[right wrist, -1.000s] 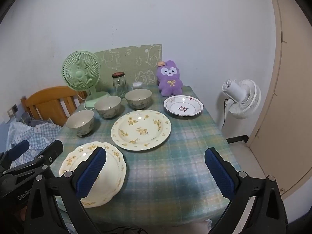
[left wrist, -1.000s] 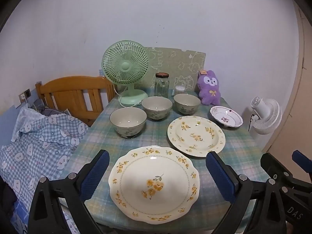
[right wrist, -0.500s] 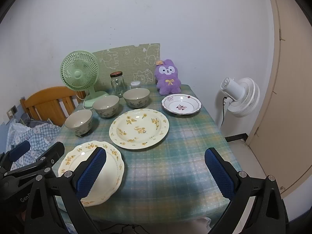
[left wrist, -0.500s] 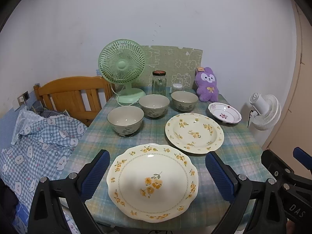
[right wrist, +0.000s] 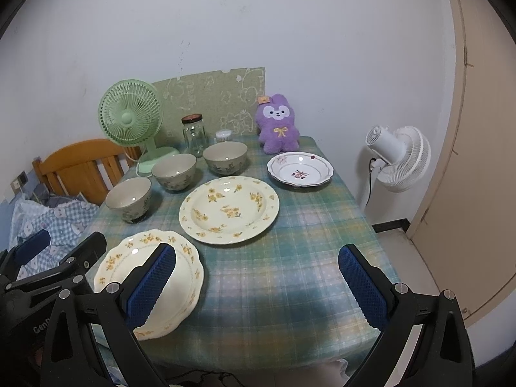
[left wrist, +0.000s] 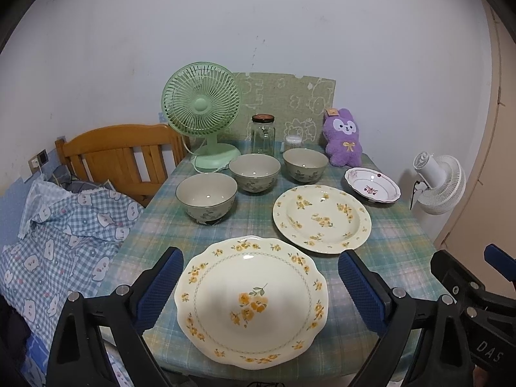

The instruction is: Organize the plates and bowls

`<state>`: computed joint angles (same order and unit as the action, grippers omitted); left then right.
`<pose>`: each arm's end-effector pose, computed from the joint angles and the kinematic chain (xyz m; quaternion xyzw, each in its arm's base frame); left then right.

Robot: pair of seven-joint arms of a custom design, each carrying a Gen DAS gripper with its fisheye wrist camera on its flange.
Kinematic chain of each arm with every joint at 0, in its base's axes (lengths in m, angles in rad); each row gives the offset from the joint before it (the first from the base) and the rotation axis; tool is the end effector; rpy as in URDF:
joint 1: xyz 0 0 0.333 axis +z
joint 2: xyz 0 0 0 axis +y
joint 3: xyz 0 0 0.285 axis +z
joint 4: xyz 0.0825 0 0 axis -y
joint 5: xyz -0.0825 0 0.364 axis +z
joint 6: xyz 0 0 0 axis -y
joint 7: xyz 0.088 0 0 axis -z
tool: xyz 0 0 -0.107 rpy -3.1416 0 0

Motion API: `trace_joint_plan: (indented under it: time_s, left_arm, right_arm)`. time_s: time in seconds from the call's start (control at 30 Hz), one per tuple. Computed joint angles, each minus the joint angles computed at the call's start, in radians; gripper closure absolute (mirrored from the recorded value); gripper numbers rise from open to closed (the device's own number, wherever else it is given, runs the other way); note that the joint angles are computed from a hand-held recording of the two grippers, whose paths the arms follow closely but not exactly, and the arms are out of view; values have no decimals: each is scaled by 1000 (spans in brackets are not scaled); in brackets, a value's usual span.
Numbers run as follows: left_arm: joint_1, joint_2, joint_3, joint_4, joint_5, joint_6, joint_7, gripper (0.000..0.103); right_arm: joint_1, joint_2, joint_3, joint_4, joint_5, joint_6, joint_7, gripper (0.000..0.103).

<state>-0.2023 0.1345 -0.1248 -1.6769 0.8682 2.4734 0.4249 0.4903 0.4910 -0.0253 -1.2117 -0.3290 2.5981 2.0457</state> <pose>0.5954 -0.1994 0.5671 -0.7184 0.5248 -0.2797 0.3609 0.6358 0.3319 0.5801 -0.6915 0.5654 -0.2671 0.3618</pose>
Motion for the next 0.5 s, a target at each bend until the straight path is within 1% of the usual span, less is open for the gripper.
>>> trace_joint_plan:
  time_s: [0.17, 0.5]
  left_arm:
    - [2, 9, 3, 19, -11, -4, 21, 6]
    - [0, 11, 7, 22, -14, -5, 24, 6]
  right_arm:
    - [2, 7, -3, 8, -2, 0, 3, 1]
    - [1, 7, -4, 6, -2, 4, 4, 1]
